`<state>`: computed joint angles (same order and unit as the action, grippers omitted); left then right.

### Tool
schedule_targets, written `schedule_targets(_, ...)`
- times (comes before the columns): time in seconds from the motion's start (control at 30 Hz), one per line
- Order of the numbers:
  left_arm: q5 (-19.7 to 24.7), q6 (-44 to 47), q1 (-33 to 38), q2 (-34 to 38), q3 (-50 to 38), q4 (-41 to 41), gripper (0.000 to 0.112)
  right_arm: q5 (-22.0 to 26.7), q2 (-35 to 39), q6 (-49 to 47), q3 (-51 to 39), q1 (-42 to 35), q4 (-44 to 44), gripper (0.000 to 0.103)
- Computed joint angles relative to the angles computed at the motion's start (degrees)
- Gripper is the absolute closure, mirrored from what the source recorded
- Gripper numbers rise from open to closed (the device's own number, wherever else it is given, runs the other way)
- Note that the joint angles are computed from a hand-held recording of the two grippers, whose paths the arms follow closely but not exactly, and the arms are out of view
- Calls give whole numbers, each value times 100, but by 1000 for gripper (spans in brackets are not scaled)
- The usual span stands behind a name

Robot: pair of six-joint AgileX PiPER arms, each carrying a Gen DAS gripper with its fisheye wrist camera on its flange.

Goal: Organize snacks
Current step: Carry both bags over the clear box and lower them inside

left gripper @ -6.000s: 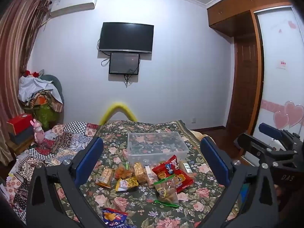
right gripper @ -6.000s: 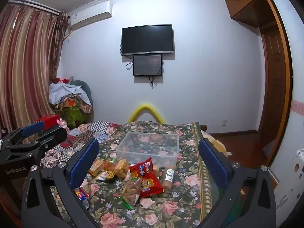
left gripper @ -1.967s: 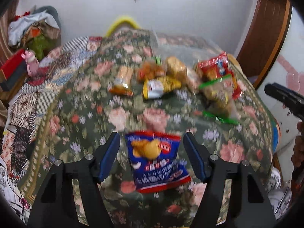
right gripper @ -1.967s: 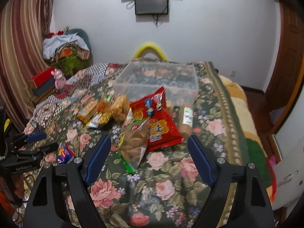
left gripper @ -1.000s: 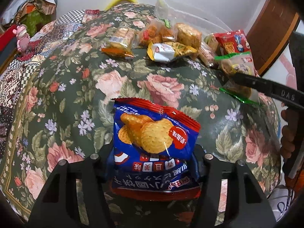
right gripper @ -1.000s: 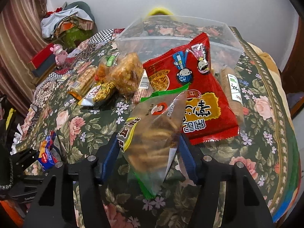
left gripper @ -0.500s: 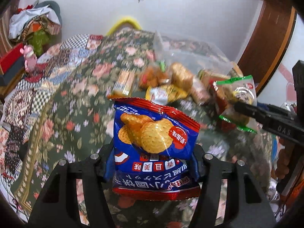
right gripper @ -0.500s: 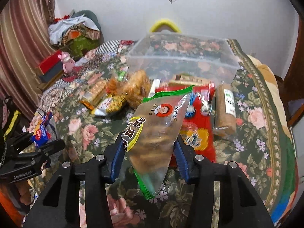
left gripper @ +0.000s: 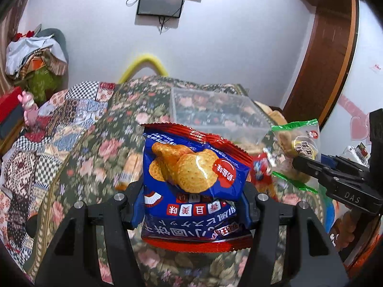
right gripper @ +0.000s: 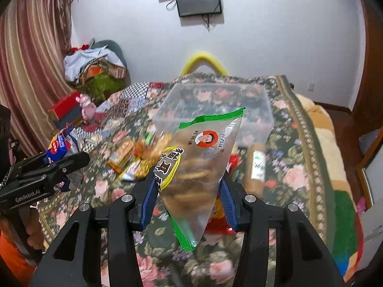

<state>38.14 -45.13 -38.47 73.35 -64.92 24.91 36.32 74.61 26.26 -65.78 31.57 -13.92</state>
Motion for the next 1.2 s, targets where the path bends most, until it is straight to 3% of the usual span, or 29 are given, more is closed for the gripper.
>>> schedule_targets(0.5,170,823,355,1459,-2125,-478,51,-377,298,-489,-770,-786,-6,59)
schedule_targets(0.87,675,1514,501,3082,-4047,-763,51,-491,1133,-1212,-1504,-1256,534,59)
schedule_targets(1.2,1334,2462,918,4713,-6020,-1867,51,-369,2099,-1926,-2187,-1581,1254,59)
